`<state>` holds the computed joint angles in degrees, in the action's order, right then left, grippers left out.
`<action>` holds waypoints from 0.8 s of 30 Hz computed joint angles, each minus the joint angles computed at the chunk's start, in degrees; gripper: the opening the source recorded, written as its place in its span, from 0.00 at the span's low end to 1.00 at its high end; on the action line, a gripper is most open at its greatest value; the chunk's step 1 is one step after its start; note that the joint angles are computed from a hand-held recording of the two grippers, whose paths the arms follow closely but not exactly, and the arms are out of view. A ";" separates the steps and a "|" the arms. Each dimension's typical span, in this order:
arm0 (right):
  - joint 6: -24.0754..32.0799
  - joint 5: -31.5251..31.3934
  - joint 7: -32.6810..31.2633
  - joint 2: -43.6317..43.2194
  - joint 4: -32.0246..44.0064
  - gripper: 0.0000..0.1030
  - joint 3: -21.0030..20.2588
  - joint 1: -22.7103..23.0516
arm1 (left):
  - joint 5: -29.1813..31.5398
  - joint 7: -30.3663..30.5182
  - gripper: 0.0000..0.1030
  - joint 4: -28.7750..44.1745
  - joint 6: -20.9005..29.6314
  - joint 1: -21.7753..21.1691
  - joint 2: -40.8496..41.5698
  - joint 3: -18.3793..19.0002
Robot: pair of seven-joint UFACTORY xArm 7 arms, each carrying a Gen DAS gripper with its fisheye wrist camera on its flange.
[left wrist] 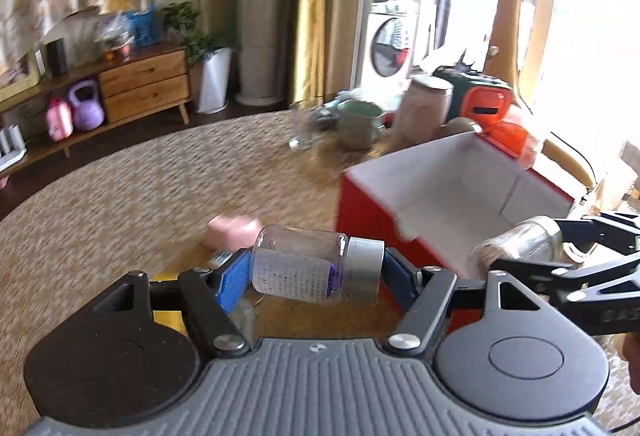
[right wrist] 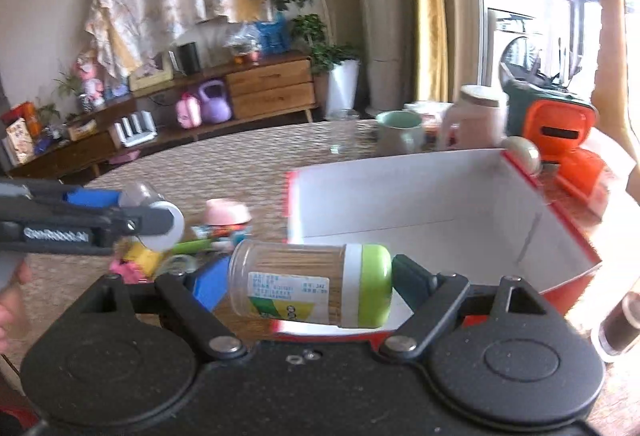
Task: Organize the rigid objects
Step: 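Carry the toothpick jar and pill bottle with both grippers over the red box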
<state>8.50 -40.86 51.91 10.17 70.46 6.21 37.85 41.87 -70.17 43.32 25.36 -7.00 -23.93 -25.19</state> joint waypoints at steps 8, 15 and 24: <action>1.76 4.12 -7.39 2.20 1.73 0.83 -0.54 -3.60 | 3.82 2.35 0.69 16.32 1.52 -3.02 17.37 1.10; 4.69 14.81 -21.99 5.72 4.26 0.83 1.44 -7.44 | 2.05 8.66 0.69 32.22 5.45 -9.06 33.11 4.30; 13.27 26.62 -39.00 12.16 12.48 0.83 3.18 -9.19 | -6.93 20.07 0.69 50.80 12.64 -14.68 49.56 8.46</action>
<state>21.77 -14.24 12.91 22.33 82.94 9.39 28.66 34.94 -50.10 94.12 38.00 -21.68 25.62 -16.73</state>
